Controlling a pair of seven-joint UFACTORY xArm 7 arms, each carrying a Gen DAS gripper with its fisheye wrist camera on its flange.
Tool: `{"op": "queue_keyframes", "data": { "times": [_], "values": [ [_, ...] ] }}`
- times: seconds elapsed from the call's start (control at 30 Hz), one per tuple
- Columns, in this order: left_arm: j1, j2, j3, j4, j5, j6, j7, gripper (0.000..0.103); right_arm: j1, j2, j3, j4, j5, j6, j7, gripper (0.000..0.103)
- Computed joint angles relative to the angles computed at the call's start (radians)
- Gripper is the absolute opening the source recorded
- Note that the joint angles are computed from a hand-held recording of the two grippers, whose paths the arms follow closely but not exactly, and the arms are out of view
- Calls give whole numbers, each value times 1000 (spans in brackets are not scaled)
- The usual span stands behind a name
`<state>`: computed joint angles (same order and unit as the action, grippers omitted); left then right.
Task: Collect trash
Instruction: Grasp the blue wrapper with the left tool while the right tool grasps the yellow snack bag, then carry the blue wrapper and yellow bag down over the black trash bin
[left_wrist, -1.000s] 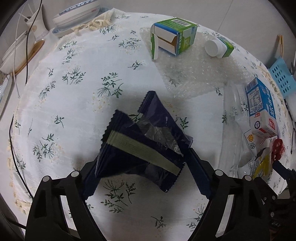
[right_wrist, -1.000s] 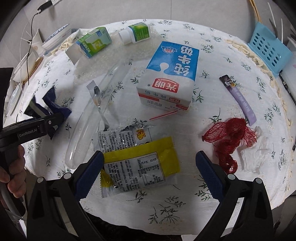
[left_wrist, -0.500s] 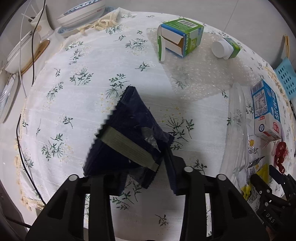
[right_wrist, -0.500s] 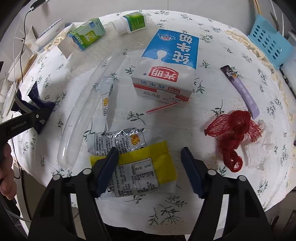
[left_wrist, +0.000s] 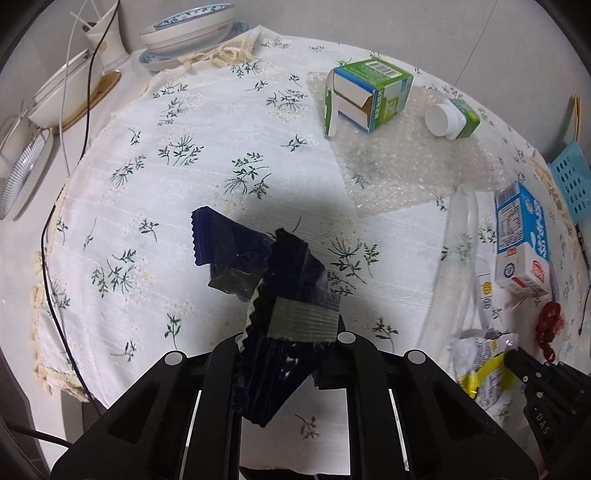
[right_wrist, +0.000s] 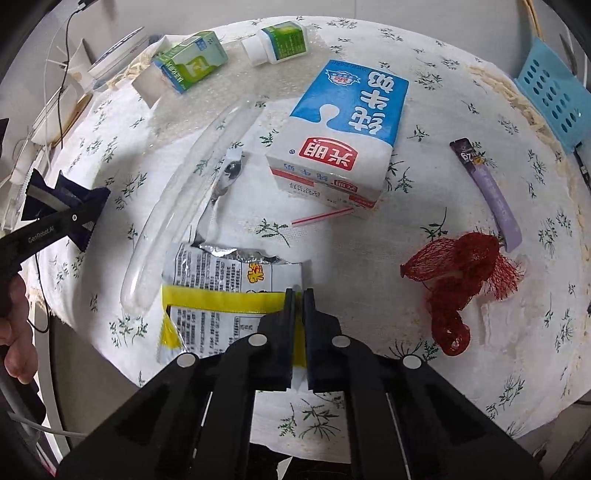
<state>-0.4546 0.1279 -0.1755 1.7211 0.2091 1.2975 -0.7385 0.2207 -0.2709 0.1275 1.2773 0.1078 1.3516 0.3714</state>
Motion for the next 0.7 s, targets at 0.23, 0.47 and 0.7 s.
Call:
{"op": "queue_keyframes", "data": {
  "times": [0.23, 0.47, 0.7],
  "values": [
    [6, -95, -18, -97, -37, -79, 44, 11, -9, -104, 12, -53, -4, -25, 80, 3],
    [22, -214, -43, -196, -99, -147, 135, 11, -9, -177, 65, -39, -74, -4, 196, 3],
    [41, -349, -55, -296, -183, -178, 212, 11, 0, -213, 127, 29, -135, 53, 304, 2]
  ]
}}
